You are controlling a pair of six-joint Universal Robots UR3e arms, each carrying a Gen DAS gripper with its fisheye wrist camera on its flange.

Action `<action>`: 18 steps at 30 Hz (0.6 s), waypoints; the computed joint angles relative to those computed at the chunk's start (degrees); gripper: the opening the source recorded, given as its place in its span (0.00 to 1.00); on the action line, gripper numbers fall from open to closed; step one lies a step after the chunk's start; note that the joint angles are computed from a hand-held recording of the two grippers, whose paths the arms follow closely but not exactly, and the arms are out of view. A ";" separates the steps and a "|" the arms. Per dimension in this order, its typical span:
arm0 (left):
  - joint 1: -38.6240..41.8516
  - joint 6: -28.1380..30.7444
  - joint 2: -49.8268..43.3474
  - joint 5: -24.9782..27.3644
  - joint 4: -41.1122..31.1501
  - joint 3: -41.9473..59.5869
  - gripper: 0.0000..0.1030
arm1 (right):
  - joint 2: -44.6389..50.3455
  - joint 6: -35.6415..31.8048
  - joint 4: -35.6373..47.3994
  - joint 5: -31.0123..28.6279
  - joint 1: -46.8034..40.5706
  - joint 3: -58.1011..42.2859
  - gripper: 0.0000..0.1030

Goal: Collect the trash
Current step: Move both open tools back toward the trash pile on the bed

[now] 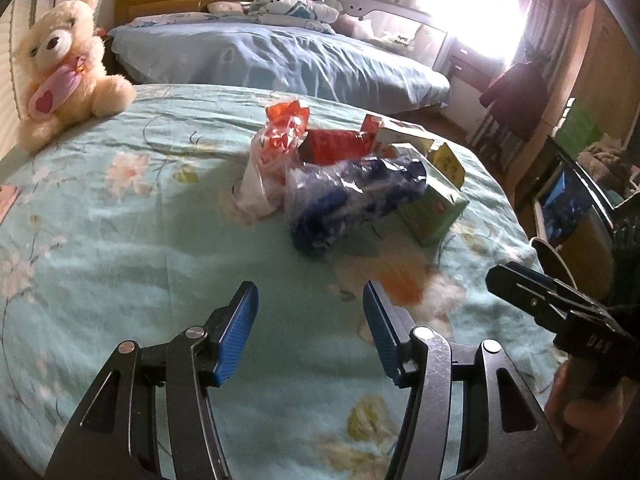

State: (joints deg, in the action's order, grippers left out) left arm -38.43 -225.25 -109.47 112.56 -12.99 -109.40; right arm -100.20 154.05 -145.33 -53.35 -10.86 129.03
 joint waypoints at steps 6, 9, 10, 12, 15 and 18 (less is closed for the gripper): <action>3.52 5.33 -0.39 -2.97 0.51 0.55 0.54 | 6.73 2.46 -2.98 -1.71 3.46 -4.58 0.77; 4.88 7.35 -0.83 -4.22 0.87 1.04 0.54 | 9.52 3.14 -3.80 -2.39 4.79 -6.66 0.77; 5.26 7.90 -1.06 -4.61 0.96 1.28 0.54 | 10.77 3.44 -4.10 -2.73 5.37 -7.64 0.76; 5.99 9.13 -1.39 -5.41 1.46 1.55 0.54 | 12.30 4.11 -4.66 -3.26 6.12 -8.86 0.76; 6.83 10.96 -1.78 -6.36 2.51 1.88 0.53 | 14.95 5.00 -4.81 -3.75 7.14 -11.39 0.71; 7.21 12.58 -2.35 -6.96 3.38 2.52 0.53 | 17.50 5.96 -5.02 -4.50 8.31 -13.74 0.63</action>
